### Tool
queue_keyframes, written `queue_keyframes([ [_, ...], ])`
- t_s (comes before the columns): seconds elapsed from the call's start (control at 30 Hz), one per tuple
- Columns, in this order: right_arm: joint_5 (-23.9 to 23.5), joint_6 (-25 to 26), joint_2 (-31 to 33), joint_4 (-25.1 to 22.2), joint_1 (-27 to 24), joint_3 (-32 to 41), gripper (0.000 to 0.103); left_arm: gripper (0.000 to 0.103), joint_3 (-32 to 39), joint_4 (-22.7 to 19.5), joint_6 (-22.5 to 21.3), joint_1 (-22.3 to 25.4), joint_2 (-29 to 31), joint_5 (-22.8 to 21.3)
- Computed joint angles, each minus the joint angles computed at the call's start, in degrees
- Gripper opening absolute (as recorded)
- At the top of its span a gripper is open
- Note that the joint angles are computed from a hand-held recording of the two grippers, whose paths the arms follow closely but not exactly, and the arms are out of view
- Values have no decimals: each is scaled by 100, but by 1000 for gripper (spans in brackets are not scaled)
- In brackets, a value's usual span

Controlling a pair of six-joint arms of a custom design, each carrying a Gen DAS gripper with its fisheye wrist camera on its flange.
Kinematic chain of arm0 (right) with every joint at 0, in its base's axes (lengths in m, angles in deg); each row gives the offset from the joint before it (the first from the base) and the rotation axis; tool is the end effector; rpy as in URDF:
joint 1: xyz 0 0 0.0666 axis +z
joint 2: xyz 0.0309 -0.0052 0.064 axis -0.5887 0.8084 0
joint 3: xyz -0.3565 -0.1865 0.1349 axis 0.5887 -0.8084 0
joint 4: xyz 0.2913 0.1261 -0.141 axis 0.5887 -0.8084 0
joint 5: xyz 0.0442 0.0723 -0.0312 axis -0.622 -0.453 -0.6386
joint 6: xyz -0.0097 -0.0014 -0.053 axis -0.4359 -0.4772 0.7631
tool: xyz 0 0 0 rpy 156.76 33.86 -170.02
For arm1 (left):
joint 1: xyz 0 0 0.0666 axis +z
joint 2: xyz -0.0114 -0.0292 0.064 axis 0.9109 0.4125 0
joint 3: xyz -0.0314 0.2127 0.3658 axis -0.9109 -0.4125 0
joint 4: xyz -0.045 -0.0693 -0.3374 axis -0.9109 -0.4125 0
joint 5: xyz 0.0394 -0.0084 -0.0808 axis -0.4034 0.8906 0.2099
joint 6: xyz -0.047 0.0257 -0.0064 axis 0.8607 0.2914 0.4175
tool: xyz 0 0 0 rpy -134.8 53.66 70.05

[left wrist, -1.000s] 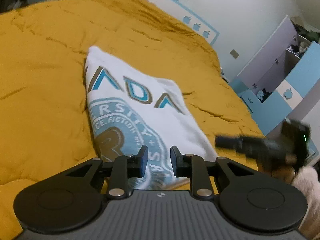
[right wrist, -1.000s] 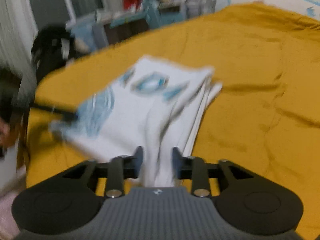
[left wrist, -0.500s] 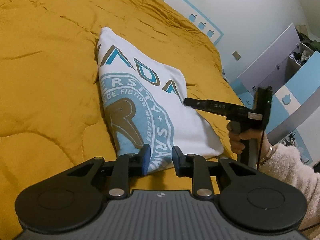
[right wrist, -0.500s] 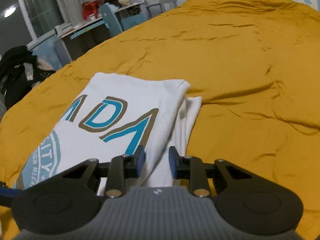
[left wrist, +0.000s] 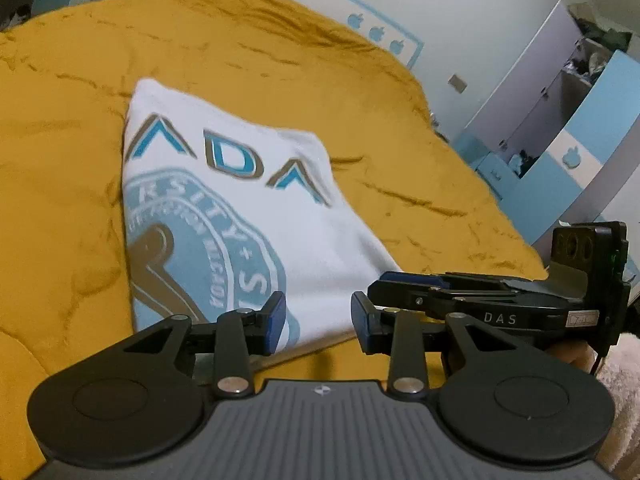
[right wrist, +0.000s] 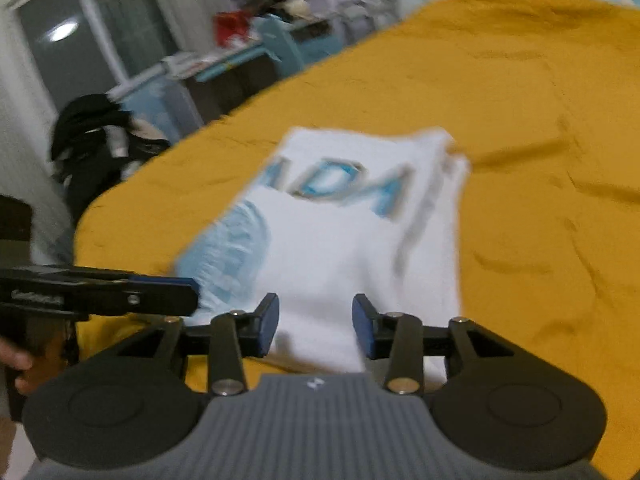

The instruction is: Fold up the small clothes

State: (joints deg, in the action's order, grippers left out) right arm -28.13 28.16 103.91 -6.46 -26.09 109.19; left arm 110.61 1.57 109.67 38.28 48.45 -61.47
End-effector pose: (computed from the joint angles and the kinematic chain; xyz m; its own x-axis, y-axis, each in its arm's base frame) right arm 0.6208 0.1297 0.2919 -0.7089 -0.2190 -0.6705 -0.5823 0.7182 0.3810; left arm 0.4993 -0.2611 0.3416 -0.7357 -0.2460 -0.6310 0.1061 0.8783 -0.4662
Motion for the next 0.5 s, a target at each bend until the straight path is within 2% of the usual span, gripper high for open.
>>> queue_keyframes([
  [0.17,29,252,61,123,-32,-114,36,42,-52,22,37,-64,71,-116],
  [0.3,71,281,32,43,-39,-122,37,45,-232,235,115,-44,6,-103],
  [0.4,99,171,32,21,-5,-56,41,44,-260,293,173,-35,-19,-84],
  [0.5,-260,-51,27,157,-35,47,43,44,-307,379,136,-88,-120,-326],
])
